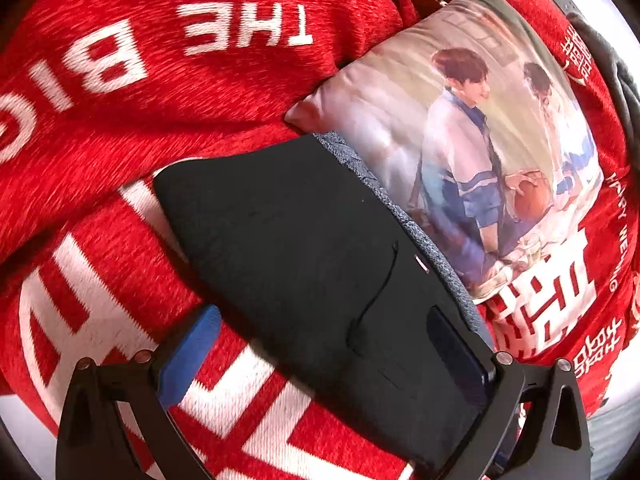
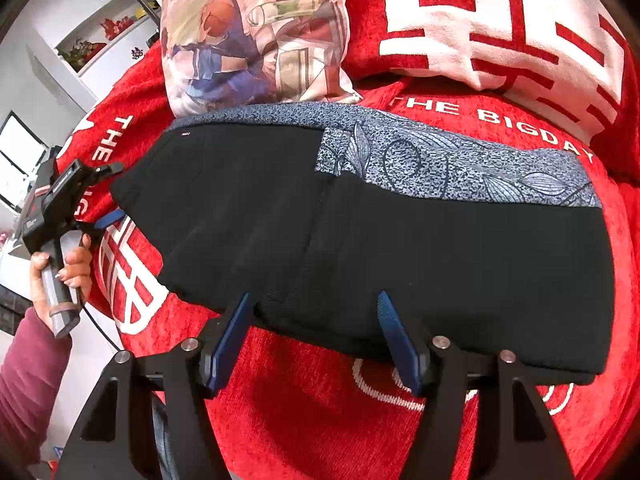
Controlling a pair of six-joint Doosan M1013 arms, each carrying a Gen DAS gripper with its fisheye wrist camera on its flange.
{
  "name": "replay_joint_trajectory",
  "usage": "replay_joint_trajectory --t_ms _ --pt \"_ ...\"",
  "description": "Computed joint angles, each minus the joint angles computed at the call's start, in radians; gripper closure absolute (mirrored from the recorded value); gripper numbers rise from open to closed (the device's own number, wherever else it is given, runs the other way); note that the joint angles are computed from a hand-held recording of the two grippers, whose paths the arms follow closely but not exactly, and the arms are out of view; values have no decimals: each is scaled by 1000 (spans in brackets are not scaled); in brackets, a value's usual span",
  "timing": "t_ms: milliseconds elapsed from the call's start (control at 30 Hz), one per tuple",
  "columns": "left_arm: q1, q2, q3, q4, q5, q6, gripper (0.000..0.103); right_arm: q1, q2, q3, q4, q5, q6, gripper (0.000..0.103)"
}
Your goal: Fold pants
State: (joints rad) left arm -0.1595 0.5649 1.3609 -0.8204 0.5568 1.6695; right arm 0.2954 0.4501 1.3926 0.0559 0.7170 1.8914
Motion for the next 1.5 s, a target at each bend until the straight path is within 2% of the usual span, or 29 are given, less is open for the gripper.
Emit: replay_joint_trajectory --t_ms 200,467,600,667,867,1067,1300,1500 --pt "-22 10 -21 143 -32 -93 0 6 6 -10 -28 18 2 32" --pt "-15 14 -15 66 -58 -41 0 29 8 -61 -143 108 96 32" --pt "-24 14 -29 139 -49 -114 0 58 -9 -80 -249 138 165 32" --pt "-26 13 -29 138 -51 -131 0 74 -13 -95 -289 159 196 32" --pt "-19 16 -21 68 -71 -89 0 108 -18 -121 -328 208 292 32" --pt "-32 25 -43 190 -69 -169 0 143 -19 -138 -380 251 394 32" --pt "-37 24 -41 220 -86 -210 0 152 -18 -146 -388 304 512 32" --pt "-26 23 -33 129 -82 -129 0 159 11 -192 -399 403 594 32"
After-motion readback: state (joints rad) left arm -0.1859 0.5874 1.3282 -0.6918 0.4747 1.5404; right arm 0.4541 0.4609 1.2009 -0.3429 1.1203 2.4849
